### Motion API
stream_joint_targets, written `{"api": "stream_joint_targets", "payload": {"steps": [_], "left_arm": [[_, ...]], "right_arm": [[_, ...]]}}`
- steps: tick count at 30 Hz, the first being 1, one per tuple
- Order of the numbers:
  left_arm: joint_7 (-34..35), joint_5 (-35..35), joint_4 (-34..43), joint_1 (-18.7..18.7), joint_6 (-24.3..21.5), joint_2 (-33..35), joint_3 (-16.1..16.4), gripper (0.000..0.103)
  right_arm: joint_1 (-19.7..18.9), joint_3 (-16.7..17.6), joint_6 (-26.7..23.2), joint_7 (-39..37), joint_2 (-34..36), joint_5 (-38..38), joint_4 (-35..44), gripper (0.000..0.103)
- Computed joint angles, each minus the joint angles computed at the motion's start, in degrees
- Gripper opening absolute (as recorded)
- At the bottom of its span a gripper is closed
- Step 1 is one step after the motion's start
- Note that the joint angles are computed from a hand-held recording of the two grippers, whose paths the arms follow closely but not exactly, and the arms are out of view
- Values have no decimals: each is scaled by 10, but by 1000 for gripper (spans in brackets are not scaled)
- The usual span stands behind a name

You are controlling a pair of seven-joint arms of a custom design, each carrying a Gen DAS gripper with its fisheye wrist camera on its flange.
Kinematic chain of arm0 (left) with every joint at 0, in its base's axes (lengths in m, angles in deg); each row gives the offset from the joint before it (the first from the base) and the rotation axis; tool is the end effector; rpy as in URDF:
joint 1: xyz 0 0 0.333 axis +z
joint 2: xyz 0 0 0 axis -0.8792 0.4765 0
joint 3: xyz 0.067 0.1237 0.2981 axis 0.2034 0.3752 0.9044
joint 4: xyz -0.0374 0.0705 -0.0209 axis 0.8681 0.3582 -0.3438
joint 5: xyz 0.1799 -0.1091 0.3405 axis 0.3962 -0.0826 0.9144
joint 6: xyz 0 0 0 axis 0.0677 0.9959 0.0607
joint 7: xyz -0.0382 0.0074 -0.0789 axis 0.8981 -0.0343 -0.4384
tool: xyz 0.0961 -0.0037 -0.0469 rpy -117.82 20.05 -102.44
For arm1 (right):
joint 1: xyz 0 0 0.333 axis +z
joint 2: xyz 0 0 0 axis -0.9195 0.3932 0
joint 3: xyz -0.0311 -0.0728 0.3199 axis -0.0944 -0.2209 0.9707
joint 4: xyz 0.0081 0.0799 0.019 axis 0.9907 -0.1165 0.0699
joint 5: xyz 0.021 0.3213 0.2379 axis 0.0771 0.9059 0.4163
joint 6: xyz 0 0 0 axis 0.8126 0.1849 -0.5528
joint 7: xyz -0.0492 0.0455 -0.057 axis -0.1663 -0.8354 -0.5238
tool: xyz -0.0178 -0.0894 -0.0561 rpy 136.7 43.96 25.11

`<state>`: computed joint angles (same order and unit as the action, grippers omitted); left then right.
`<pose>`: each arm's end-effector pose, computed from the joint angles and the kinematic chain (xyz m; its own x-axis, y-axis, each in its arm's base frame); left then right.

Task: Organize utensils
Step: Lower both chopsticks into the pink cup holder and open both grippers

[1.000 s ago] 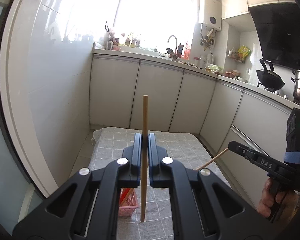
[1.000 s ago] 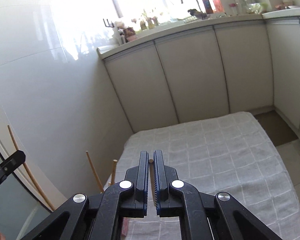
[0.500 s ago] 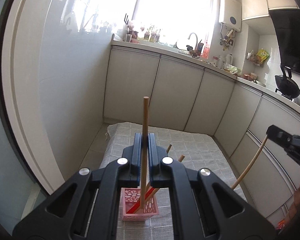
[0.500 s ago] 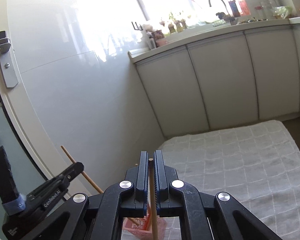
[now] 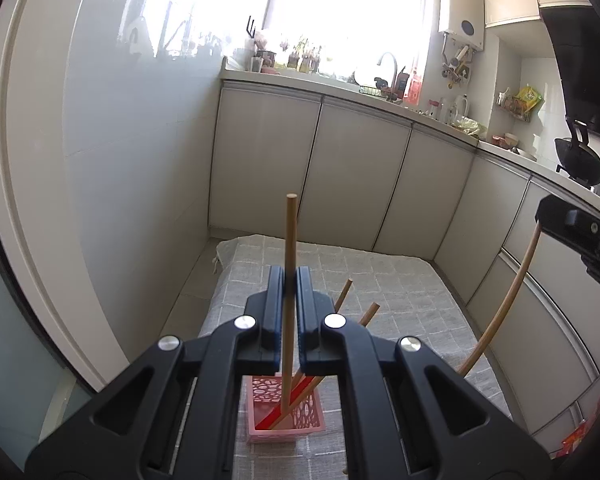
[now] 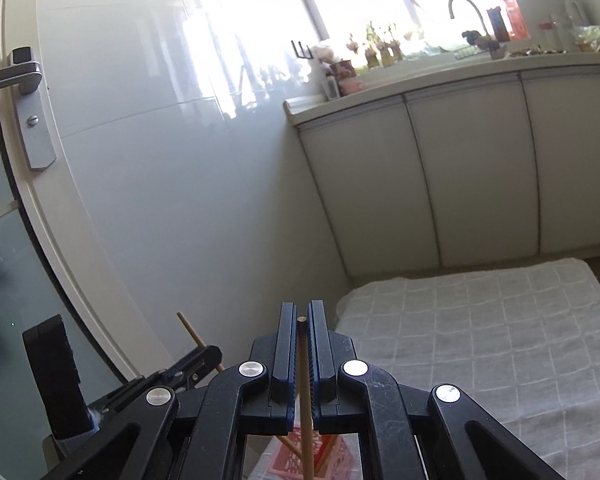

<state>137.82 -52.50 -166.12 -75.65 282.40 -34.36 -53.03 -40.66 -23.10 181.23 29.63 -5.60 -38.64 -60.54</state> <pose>0.4984 -0.1476 0.5293 -0.2171 -0.9589 0.1829 -0.4374 -0.0719 -0.8964 0.4550 0.1524 0.5947 0.2165 -0.9179 -0.3325 -0.4177 0.2207 -0.8814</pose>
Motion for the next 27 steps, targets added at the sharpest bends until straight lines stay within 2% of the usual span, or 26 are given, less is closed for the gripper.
{"api": "stream_joint_targets", "payload": {"steps": [2,4,6,8,9,11,14,18,21,25,26,27], "left_arm": [[4,0,3,2,-6,2,-2,7],[-3,13,8,-21,-16,6,25,7],[-19,34,14,-77,-27,10,85,7],[-25,46,20,-154,-38,13,162,7],[-20,43,22,-180,-43,14,186,7],[-6,32,23,-200,-50,16,202,7],[16,14,22,-213,-56,17,208,7],[52,-19,24,-272,-67,16,256,7],[86,-50,27,-320,-75,16,298,7],[108,-71,30,-302,-79,21,276,7],[117,-78,31,-306,-78,22,278,7],[132,-90,32,-326,-77,23,296,7]], "right_arm": [[26,-24,0,0,8,1,9,4],[22,-19,8,3,17,3,16,4],[22,-21,14,8,26,3,18,4],[49,-49,14,18,35,-2,22,4],[59,-61,13,22,39,-5,23,4],[57,-63,10,28,48,-7,24,4],[51,-64,6,33,56,-9,22,4],[55,-77,0,37,62,-7,16,4],[112,-136,-8,32,64,-4,16,4],[154,-173,-20,8,74,17,22,4],[164,-180,-22,0,77,24,23,4],[173,-188,-25,-8,80,31,25,4]]}}
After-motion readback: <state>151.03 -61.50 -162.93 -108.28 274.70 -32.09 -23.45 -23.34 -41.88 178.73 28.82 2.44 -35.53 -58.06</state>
